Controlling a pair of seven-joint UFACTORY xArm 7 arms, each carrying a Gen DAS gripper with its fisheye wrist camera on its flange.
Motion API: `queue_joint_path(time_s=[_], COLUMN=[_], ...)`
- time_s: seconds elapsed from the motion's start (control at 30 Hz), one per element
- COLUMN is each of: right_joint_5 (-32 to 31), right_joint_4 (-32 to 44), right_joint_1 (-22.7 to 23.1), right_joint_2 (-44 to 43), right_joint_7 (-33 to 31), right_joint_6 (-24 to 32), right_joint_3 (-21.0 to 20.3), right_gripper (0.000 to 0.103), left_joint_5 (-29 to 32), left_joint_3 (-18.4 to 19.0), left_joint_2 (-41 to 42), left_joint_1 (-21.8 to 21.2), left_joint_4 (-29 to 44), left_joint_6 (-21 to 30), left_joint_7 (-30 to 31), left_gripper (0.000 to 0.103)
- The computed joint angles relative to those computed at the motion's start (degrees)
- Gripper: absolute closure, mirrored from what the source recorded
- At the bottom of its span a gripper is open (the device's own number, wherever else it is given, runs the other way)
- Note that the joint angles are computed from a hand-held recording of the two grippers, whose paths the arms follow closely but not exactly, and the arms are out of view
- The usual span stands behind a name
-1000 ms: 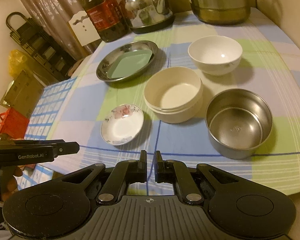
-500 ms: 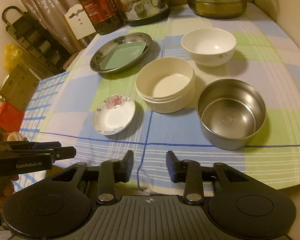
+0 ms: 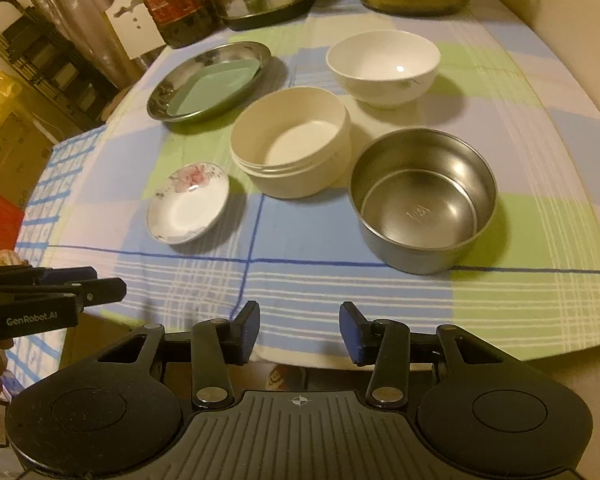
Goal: Organize plates and bowls
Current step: 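Withdraw the right gripper and move it toward the white floral saucer, then grasp the rim of the white floral saucer with the right gripper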
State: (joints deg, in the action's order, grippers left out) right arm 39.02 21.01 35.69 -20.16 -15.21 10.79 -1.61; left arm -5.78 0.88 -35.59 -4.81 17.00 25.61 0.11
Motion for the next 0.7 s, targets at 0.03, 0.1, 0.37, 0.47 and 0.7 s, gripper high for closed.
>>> queue_joint_path(time_s=[0.03,0.1,0.37,0.47,0.7], right_joint_5=[-0.48,-1.07,-0.12,2.93,8.09], right_joint_4=[0.07,0.11,0.93,1.88,5.10], right_joint_1=[-0.46,-1.13,-1.25,-0.06,-0.45], right_joint_2=[0.10,0.08,0.72,1.58,4.94], right_joint_7=[0.39,0.91,0.54,-1.67,-5.14], right_joint_6=[0.37,1.00,1.90,1.86,2.20], right_joint_3=[0.18,0.36,0.09,-0.84,0.71], right_gripper=[0.055,0.053,0.045,0.045,0.045], left_joint_5=[0.04,0.04,-0.68,-0.96,-2.18], left_joint_3=[-0.12,-0.13,0.73,1.06,2.45], left_joint_2=[0.29,0.94,3.76,4.76,7.91], left_joint_1=[-0.08,-0.30,-1.08,-1.22,-1.26], left_joint_4=[0.11,0.40,1.92,2.56,4.57], left_joint_6=[-0.11,-0.32,-0.84,-1.13,-2.28], left_joint_7=[-0.05,0.05,1.63,2.82,6.55], left_gripper=[0.061,0.061,0.061,0.061,0.061])
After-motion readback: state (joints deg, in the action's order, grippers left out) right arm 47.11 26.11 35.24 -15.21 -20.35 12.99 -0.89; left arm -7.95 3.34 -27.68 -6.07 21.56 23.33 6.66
